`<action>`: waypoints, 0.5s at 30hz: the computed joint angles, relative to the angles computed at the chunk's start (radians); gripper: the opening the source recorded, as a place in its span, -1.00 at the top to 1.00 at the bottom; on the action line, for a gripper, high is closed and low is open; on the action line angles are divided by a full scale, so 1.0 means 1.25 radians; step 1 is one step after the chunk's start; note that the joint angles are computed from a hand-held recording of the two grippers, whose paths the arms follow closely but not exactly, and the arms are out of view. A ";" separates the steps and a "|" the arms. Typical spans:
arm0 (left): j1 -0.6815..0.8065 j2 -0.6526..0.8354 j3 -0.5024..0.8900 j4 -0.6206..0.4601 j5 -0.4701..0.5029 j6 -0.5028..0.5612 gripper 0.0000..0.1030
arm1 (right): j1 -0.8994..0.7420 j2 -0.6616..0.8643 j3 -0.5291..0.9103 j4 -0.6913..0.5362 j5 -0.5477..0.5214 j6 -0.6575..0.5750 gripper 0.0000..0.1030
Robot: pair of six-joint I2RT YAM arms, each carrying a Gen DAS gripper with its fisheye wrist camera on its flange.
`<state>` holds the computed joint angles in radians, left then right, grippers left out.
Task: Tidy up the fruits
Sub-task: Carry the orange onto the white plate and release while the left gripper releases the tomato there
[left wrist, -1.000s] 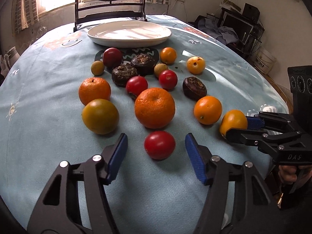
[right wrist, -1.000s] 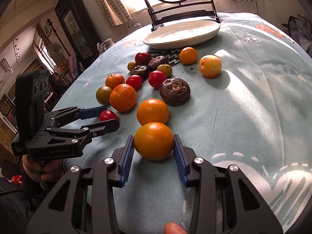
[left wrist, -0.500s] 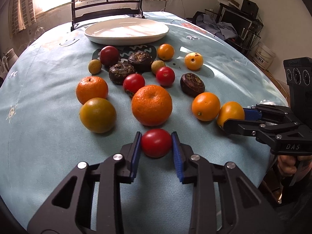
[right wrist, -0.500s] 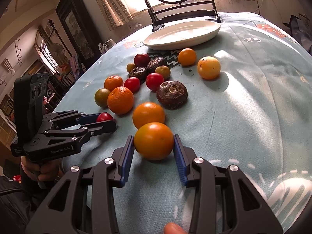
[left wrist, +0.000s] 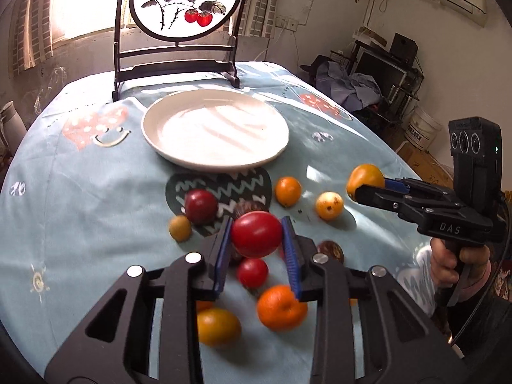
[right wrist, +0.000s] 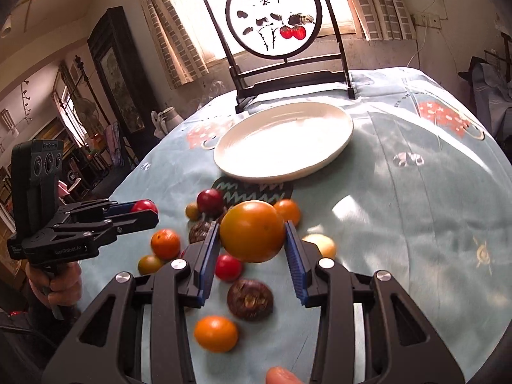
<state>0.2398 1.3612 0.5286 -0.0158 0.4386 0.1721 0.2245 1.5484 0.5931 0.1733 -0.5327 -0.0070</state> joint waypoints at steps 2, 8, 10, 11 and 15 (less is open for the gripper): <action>-0.012 0.101 0.110 0.008 -0.038 -0.019 0.40 | 0.012 0.093 0.113 -0.025 0.021 0.007 0.21; -0.051 0.418 0.439 -0.067 -0.136 -0.058 0.40 | 0.067 0.362 0.435 -0.145 0.103 0.002 0.21; -0.052 0.488 0.508 -0.095 -0.141 -0.067 0.40 | 0.079 0.422 0.509 -0.179 0.122 -0.007 0.21; -0.055 0.517 0.537 -0.108 -0.147 -0.068 0.40 | 0.083 0.448 0.542 -0.199 0.124 -0.011 0.21; -0.065 0.583 0.594 -0.126 -0.171 -0.060 0.40 | 0.097 0.514 0.623 -0.254 0.143 -0.033 0.21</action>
<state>0.1591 2.0894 1.2715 -0.1739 0.2251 0.0976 0.3455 2.1914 1.3720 -0.1440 -0.3539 -0.0477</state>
